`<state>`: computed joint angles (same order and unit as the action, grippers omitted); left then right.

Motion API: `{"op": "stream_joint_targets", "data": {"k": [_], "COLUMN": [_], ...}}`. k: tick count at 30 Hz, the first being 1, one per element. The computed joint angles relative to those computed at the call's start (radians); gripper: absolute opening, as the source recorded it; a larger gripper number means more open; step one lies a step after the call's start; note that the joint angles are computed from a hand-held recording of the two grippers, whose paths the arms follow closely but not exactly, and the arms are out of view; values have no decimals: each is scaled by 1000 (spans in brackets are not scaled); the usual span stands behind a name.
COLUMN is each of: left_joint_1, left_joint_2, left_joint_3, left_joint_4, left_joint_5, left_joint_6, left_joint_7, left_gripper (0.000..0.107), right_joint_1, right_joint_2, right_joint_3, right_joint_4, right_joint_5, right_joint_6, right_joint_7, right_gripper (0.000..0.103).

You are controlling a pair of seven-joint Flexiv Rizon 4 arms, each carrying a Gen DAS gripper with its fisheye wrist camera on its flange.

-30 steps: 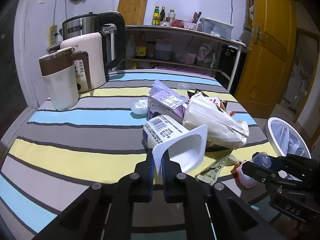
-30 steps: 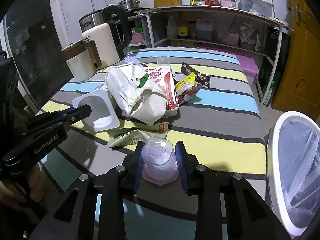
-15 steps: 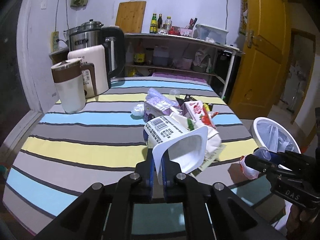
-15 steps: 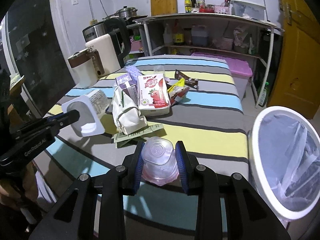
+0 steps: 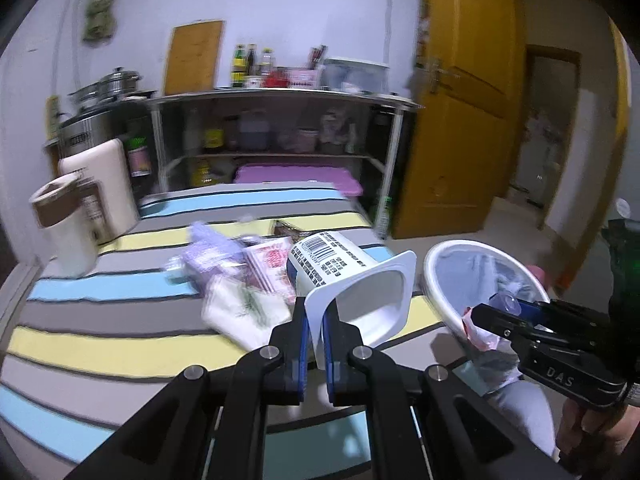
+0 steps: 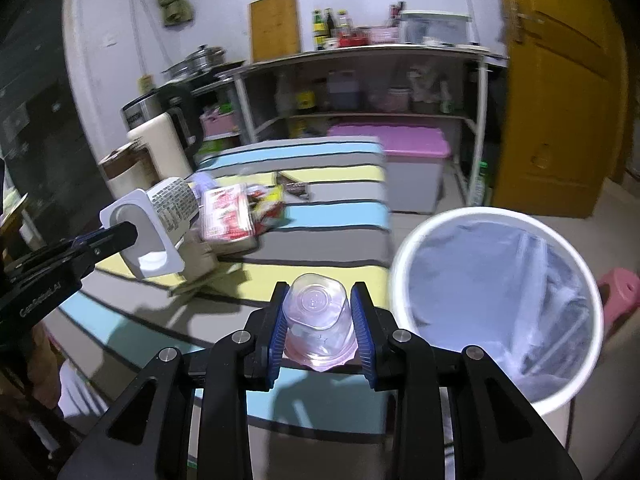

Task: Collect trash
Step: 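Carry both cups over the trash bin with both tools, then open both tools to drop the cups into the bin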

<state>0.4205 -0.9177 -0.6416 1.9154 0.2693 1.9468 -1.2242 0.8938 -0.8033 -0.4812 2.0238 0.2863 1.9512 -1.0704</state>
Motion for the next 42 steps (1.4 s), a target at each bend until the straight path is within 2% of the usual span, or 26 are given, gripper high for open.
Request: {"op": "stream_joint_targets", "data": {"k": [5, 10, 20, 28, 35, 36, 38, 42], "left_joint_1": [-35, -88, -187, -249, -256, -256, -257, -235], "left_joint_2": [-51, -99, -166, -176, -178, -178, -175, -177], "left_joint_3": [-57, -98, -130, -109, -111, -112, -113, -131], "left_joint_4": [-56, -108, -196, -229, -230, -230, -228, -208], "left_joint_5": [-4, -58, -180, -282, -320, -324, -332, -332], "left_joint_6": [-85, -164, -271, -304, -301, -304, -303, -284], "left_joint_7": [65, 163, 337, 421, 451, 453, 454, 453], "left_gripper": [6, 6, 7, 8, 16, 17, 17, 17], "right_joint_1": [18, 6, -70, -124, -152, -153, -155, -144], "right_joint_2": [3, 2, 0, -1, -2, -3, -3, -4], "right_joint_3": [-54, -77, -54, -24, -5, -4, -3, -10], "right_joint_4": [48, 81, 119, 128, 126, 125, 125, 127], "right_joint_5": [48, 63, 53, 32, 24, 24, 24, 31], "right_joint_6": [-7, -9, -4, -11, -6, -6, -2, 2], "right_joint_7": [29, 61, 109, 127, 135, 136, 137, 136], "right_gripper": [32, 32, 32, 33, 33, 34, 43, 44]}}
